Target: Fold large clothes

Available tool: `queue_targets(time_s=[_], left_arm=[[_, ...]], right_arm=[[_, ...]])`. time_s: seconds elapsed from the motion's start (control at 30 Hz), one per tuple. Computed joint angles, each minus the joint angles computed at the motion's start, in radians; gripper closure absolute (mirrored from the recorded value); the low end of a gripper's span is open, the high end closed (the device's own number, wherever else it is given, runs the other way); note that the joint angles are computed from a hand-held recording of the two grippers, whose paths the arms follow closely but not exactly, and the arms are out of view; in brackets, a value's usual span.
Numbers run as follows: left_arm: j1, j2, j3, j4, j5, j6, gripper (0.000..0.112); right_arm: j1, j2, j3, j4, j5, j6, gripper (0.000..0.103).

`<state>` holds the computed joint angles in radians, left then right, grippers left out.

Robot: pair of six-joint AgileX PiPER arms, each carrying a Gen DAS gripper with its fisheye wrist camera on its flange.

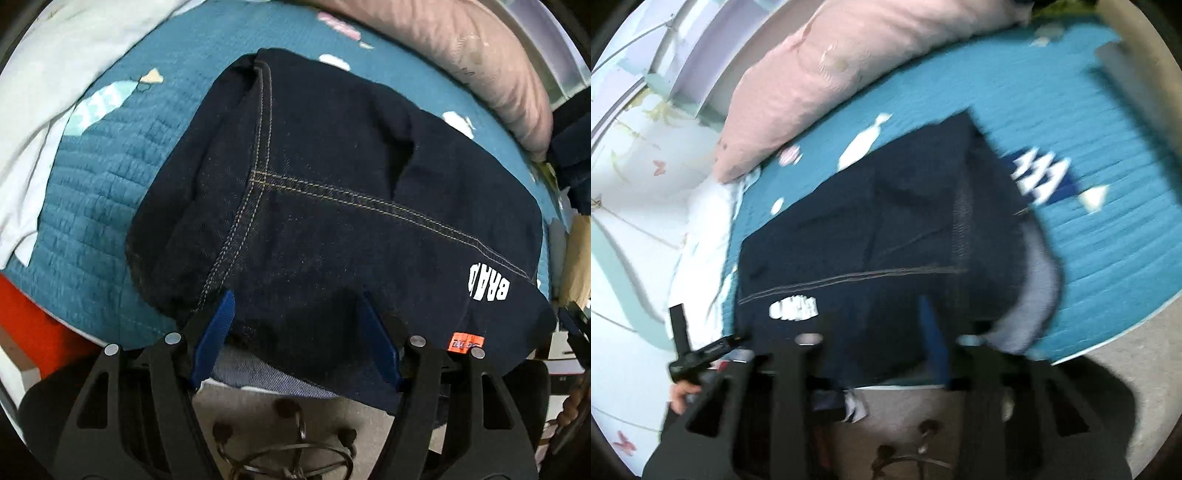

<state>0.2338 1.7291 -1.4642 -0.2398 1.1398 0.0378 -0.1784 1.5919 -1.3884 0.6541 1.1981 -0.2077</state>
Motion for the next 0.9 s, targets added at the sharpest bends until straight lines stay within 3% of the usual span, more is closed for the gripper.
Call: queue_targets(time_s=[0.1, 0.17, 0.23, 0.33, 0.47, 0.57, 0.67, 0.77, 0.9], left_arm=[[-0.002, 0.015, -0.031, 0.002, 0.025, -0.006, 0.043], [0.004, 0.012, -0.028, -0.012, 0.023, 0.007, 0.043], [0.011, 0.012, -0.03, -0.025, 0.024, 0.021, 0.043], [0.024, 0.01, -0.025, -0.043, 0.028, 0.046, 0.043], [0.041, -0.016, 0.012, -0.057, 0.018, 0.08, 0.043], [0.039, -0.039, 0.048, -0.057, -0.006, 0.089, 0.043], [0.044, -0.043, 0.054, -0.062, -0.011, 0.092, 0.043], [0.036, -0.035, 0.045, -0.061, -0.012, 0.071, 0.043], [0.031, -0.031, 0.036, -0.055, -0.008, 0.063, 0.041]], right_arm=[[0.074, 0.052, -0.004, -0.047, -0.014, 0.036, 0.093], [0.132, 0.091, -0.023, -0.185, -0.011, 0.098, 0.103], [0.147, 0.109, -0.008, -0.289, -0.02, 0.133, 0.103], [0.099, 0.112, 0.029, -0.274, -0.022, 0.117, 0.103], [0.129, 0.11, -0.002, -0.33, 0.001, 0.135, 0.103], [0.064, 0.039, 0.032, -0.225, -0.021, 0.081, 0.098], [0.026, -0.032, 0.044, -0.256, -0.068, 0.104, 0.093], [0.031, -0.002, 0.028, -0.335, -0.072, 0.161, 0.08], [-0.001, 0.058, 0.035, -0.222, -0.03, 0.129, 0.074]])
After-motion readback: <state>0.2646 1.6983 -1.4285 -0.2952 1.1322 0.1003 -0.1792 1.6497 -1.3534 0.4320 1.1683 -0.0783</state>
